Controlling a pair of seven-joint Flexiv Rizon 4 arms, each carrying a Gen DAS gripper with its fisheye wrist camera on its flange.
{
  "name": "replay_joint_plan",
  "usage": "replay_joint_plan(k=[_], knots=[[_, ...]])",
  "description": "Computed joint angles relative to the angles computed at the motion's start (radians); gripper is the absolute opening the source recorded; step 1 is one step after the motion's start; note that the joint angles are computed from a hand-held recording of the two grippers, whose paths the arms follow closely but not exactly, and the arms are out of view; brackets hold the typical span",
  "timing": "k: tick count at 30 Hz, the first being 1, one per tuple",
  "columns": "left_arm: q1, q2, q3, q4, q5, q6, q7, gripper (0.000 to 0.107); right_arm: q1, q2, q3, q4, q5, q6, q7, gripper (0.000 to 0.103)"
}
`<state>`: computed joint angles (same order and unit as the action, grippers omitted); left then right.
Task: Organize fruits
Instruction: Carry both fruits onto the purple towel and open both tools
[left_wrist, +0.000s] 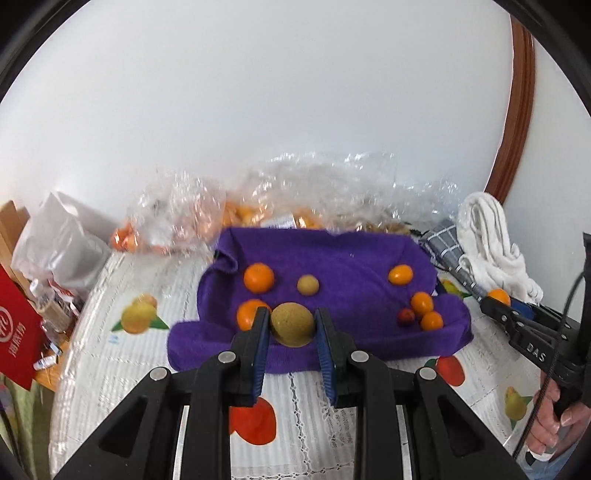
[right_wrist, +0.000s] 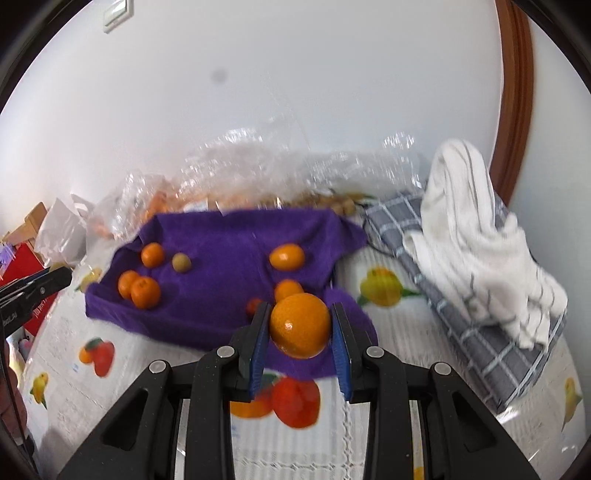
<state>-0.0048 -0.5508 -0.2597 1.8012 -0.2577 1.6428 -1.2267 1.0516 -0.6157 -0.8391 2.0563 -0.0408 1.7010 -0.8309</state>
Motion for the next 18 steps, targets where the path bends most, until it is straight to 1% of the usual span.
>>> replay_joint_plan(k=[3, 9, 11, 13, 18], knots=[[-0.004, 0.009, 0.008, -0.009, 0.004, 0.005, 0.0, 0.024, -0.021, 0.013, 0.013, -0.031, -0.014, -0.016, 0.003, 0.032], [-0.066, -0.005, 0.087, -0.079, 0.011, 0.0, -0.022, 0.024, -0.058, 0.012, 0.021, -0.082, -0.069, -0.043, 0.021, 0.032], [-0.094, -0.022, 0.12, -0.119, 0.012, -0.012, -0.034, 0.024, -0.088, 0.013, 0.044, -0.103, -0.091, -0.054, 0.026, 0.032], [-0.1, -0.036, 0.125, -0.147, 0.012, -0.025, -0.037, 0.024, -0.124, 0.012, 0.071, -0.125, -0.115, -0.063, 0.034, 0.032], [-0.141, -0.089, 0.176, -0.24, 0.015, -0.072, -0.061, 0.024, -0.211, -0.005, 0.14, -0.182, -0.175, -0.086, 0.061, 0.032]])
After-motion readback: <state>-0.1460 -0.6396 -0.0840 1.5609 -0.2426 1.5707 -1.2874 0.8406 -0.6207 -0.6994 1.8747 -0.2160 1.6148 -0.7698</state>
